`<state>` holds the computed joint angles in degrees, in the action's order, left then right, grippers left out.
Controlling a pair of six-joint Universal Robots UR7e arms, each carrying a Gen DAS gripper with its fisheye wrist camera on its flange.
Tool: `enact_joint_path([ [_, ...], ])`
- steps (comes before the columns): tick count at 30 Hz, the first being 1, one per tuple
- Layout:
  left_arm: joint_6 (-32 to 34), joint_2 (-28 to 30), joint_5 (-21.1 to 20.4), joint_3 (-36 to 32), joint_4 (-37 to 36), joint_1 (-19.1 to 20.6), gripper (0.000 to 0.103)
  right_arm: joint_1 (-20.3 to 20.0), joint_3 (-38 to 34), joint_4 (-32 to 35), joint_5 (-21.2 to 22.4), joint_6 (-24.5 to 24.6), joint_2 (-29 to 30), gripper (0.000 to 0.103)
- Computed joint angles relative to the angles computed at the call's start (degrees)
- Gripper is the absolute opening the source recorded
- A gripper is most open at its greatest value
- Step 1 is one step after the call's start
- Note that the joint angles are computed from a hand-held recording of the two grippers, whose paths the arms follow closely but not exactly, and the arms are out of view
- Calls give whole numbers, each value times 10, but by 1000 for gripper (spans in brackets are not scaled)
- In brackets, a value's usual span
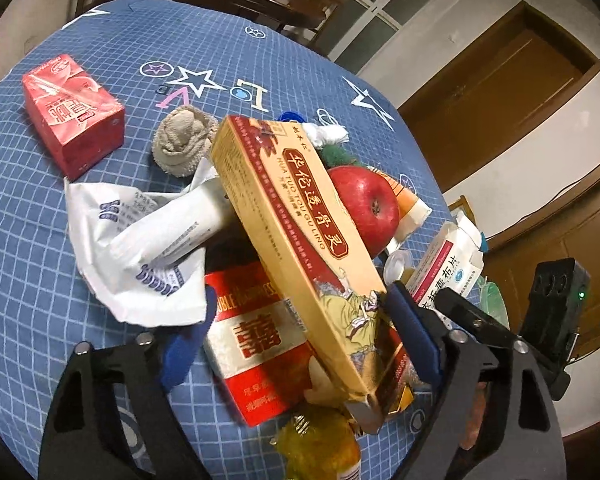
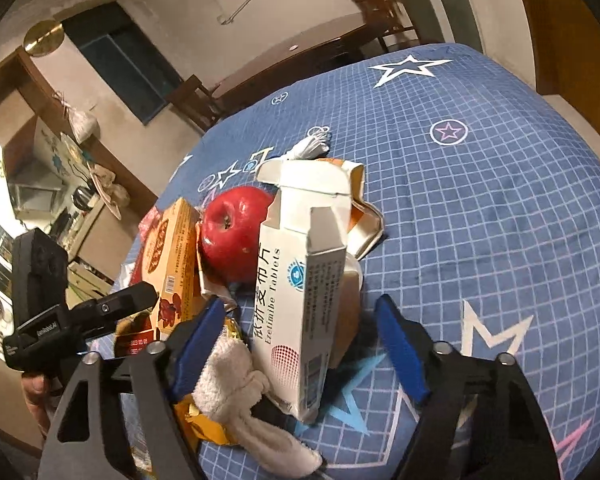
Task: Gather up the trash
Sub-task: 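Grasp the yellow snack box with the left tool while the right tool grasps the white tablet box, then lift both boxes and carry them over the green trash bin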
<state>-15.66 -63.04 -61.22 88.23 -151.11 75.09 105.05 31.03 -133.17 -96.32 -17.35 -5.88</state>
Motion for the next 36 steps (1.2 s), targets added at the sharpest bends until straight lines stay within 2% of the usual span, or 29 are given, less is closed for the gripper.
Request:
enact_joint_path([
  [2,1,2,-10,-2,-1,2,68,1,-18,6,-7,-4,12,55],
  [7,14,-1,-36,6,-22,1,42,4,15,-31,-8,-22,2,47],
  [11,29,-1,-18,20,-49,-8,36,10,90,-108,-10,-49,-31,43],
  [14,44,-3,1,33,-73,-15,34,15,148,-180,-5,-66,-56,42],
  [18,83,-4,52,52,-114,-38,32,25,210,-283,-18,-95,-80,42],
  [21,128,-4,109,76,-171,-62,31,34,252,-354,-24,-120,-96,42],
  [25,205,2,183,112,-286,-94,30,45,295,-422,-27,-144,-115,42],
  [31,325,17,257,152,-461,-140,26,66,361,-492,-34,-174,-148,42],
  [36,404,37,282,163,-565,-164,25,82,407,-533,-45,-191,-176,42],
])
